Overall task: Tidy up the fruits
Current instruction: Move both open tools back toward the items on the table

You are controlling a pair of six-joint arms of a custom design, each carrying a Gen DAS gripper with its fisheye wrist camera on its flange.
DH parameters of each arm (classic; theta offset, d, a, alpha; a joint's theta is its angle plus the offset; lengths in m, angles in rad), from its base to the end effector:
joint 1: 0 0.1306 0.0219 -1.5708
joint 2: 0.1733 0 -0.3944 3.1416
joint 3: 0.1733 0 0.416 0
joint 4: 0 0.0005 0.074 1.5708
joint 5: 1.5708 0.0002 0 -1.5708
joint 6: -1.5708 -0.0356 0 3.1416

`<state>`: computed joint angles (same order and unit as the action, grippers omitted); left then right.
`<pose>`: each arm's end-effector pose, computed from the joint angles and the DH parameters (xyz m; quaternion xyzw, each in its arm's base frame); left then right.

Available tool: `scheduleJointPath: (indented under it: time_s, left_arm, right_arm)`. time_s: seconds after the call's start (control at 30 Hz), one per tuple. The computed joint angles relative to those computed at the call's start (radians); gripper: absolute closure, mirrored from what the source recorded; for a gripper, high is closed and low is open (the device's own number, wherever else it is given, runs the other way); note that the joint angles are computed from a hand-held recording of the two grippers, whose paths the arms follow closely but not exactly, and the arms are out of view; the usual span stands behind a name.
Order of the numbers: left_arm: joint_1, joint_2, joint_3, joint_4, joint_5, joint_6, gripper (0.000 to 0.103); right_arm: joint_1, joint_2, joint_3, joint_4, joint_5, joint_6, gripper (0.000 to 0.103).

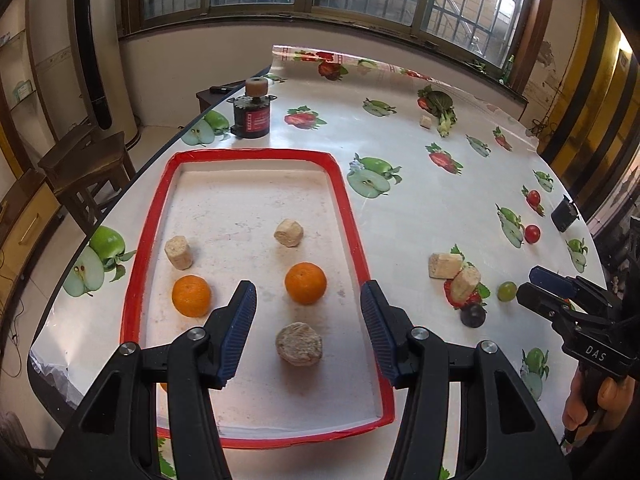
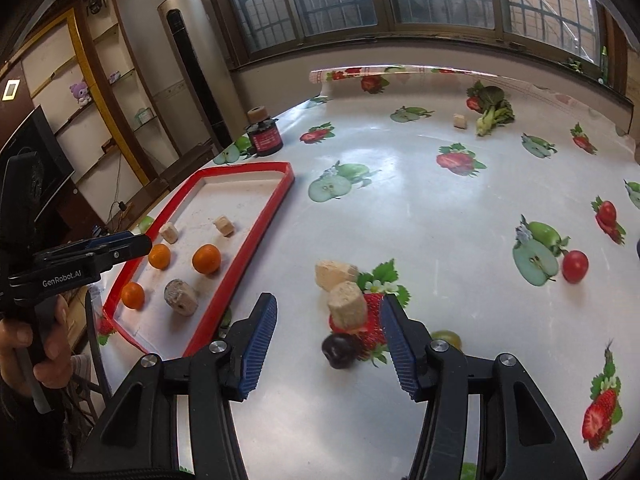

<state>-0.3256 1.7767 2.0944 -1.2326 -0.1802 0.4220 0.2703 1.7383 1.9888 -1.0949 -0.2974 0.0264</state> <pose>0.5982 -0.1958 0.5404 -0.0744 0.9404 -0.0378 0.3297 0.6029 0.1774 0.5245 -0.1887 0.9065 0.1802 0.3319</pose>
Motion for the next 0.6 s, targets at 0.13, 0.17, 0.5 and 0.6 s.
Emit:
scheduleJointPath:
  time_s: [0.13, 0.17, 0.5, 0.6]
  left_arm:
    - [-0.023, 0.012, 0.018, -0.008, 0.006, -0.011, 0.050]
    - [-0.029, 0.016, 0.023, -0.011, 0.007, -0.013, 0.050]
    - [-0.081, 0.062, 0.074, -0.033, 0.045, -0.033, 0.050]
    - [-0.095, 0.078, 0.093, -0.041, 0.054, -0.040, 0.050]
  right_arm:
    - [-0.028, -0.042, -0.050, 0.021, 0.004, -0.006, 0.047]
    - [-0.035, -0.050, -0.059, 0.024, 0.005, -0.008, 0.047]
    - [-0.093, -0.126, -0.155, 0.050, 0.027, -0.023, 0.047]
    - [-0.112, -0.142, -0.180, 0.057, 0.030, -0.034, 0.047]
